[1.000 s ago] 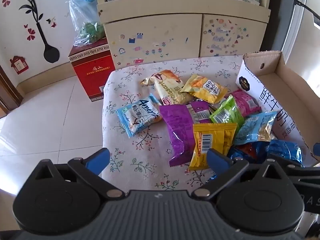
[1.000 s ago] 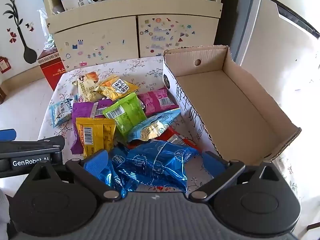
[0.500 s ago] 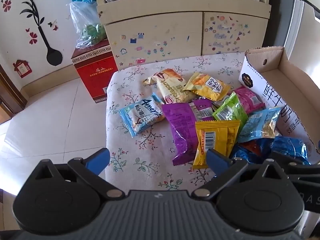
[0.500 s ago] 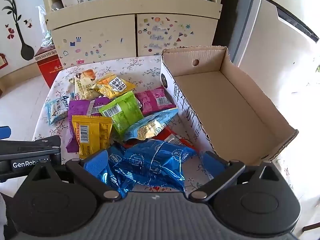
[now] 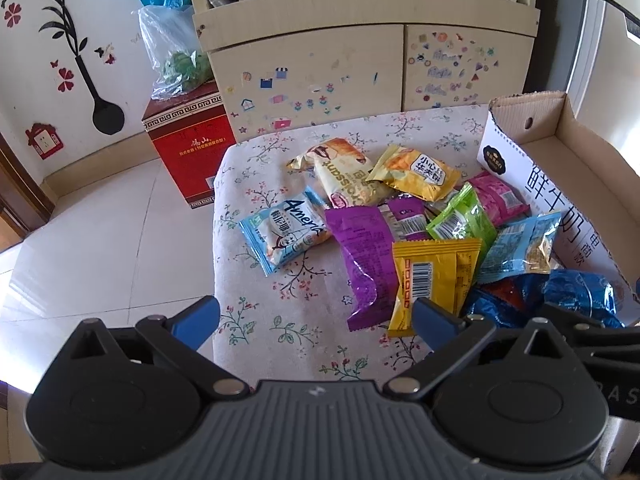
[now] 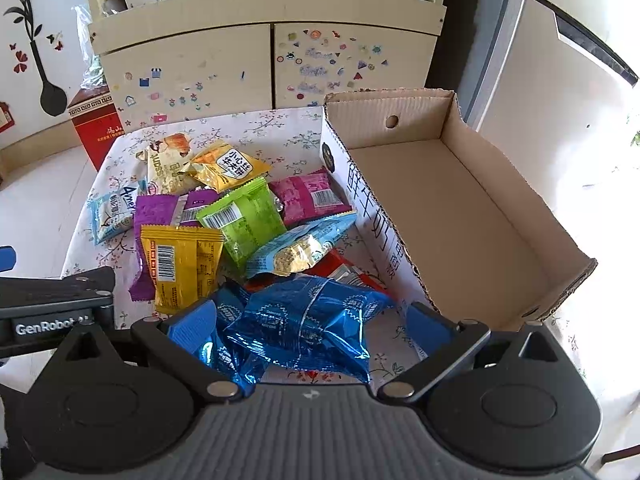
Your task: Organize snacks
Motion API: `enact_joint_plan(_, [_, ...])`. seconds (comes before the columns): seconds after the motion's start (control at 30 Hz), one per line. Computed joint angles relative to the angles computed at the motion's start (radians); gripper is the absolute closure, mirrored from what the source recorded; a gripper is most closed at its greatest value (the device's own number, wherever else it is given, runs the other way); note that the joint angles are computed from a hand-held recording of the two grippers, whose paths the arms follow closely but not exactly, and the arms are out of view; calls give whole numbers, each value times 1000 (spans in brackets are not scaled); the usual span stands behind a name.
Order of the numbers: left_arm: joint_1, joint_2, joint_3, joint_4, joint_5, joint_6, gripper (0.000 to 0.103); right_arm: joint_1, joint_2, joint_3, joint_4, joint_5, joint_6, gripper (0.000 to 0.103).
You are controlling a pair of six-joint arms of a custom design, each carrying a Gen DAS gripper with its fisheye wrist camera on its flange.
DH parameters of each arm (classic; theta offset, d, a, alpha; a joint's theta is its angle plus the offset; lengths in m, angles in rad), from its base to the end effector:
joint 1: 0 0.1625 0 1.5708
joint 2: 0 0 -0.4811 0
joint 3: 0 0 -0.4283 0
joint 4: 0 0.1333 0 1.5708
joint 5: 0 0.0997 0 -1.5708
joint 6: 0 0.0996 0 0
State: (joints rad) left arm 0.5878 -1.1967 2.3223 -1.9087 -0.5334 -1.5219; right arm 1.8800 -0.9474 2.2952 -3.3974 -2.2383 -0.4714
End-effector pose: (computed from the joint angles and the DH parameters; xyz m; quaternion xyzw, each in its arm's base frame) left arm -0.2070 -0.4012 0.1174 -0.0301 0.8237 -0.3305 0.4598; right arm 0.2204 -0.4546 0.1119 0.2774 -0.8784 0.1975 0.3354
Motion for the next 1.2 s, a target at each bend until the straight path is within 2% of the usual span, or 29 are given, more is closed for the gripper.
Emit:
enact_joint_plan(0.3, [-4,9,-9,35,6,-13,2,4,19,-1,-29,-26,-20,0])
enact_joint_plan(0.53, [-9,21,-23,101,14,-42,2,15,46,1,-105,-48,-88,0])
enact_joint_plan(1.2, [-9,22,-10,95,5,-45,4,18,62,9,-143,-48,-124,0])
